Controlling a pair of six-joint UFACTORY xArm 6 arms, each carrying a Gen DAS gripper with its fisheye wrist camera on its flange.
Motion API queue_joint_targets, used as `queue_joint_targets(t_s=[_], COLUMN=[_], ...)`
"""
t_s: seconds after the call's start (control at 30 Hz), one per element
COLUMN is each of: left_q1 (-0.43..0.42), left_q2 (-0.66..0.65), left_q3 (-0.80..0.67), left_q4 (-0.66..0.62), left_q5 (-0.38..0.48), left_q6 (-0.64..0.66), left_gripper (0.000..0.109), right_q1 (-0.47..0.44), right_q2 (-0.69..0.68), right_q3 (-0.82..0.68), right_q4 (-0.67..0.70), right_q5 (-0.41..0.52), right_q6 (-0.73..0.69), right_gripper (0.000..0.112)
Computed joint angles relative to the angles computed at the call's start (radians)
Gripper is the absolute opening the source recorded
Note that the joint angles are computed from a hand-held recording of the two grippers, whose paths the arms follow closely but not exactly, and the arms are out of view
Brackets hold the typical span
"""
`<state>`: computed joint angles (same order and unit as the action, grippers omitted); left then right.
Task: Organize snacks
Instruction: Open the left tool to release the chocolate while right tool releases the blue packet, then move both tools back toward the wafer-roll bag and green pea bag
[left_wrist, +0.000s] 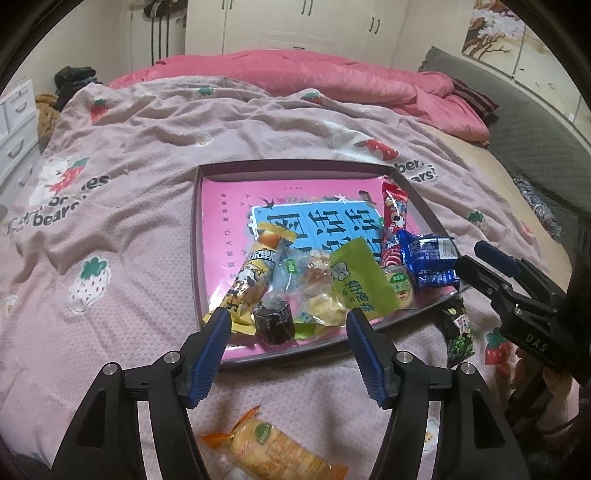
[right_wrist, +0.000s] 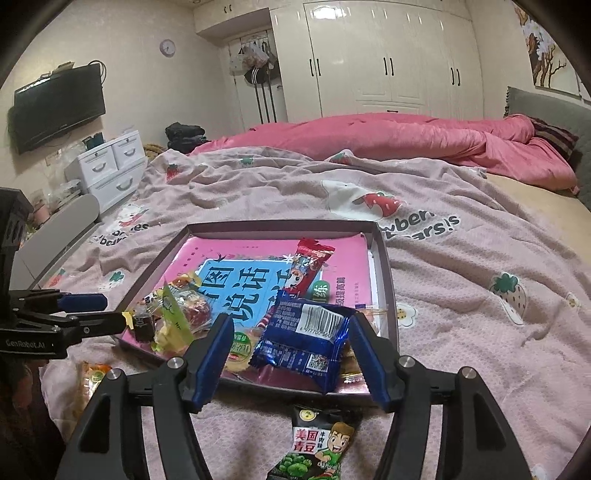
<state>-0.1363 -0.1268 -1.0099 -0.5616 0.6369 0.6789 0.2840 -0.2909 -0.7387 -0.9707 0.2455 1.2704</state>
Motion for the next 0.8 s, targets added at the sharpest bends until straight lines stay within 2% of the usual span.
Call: queue_joint_targets(t_s=[0.33, 0.7, 0.8], left_q1=[0.016, 0.051, 0.060], left_q2=[-0.054, -0.102, -0.110], left_q3=[0.039, 0.081, 0.089], left_q4=[0.015, 0.068, 0.103], left_q5=[0.038, 0.086, 0.111], left_q6=[-0.018, -0.082, -0.126], left_gripper=[0.069, 0.073, 0.073], right_q1=[0.024, 0.053, 0.072], right_q2=[-0.043, -0.092, -0.092], right_q3=[0.021, 0.057, 0.057], right_q4=[0.015, 0.091, 0.141], right_q5=[0.033, 0.073, 0.121], right_q6=[0.002, -0.027, -0.058], right_gripper=[0.064, 0.067, 0.067])
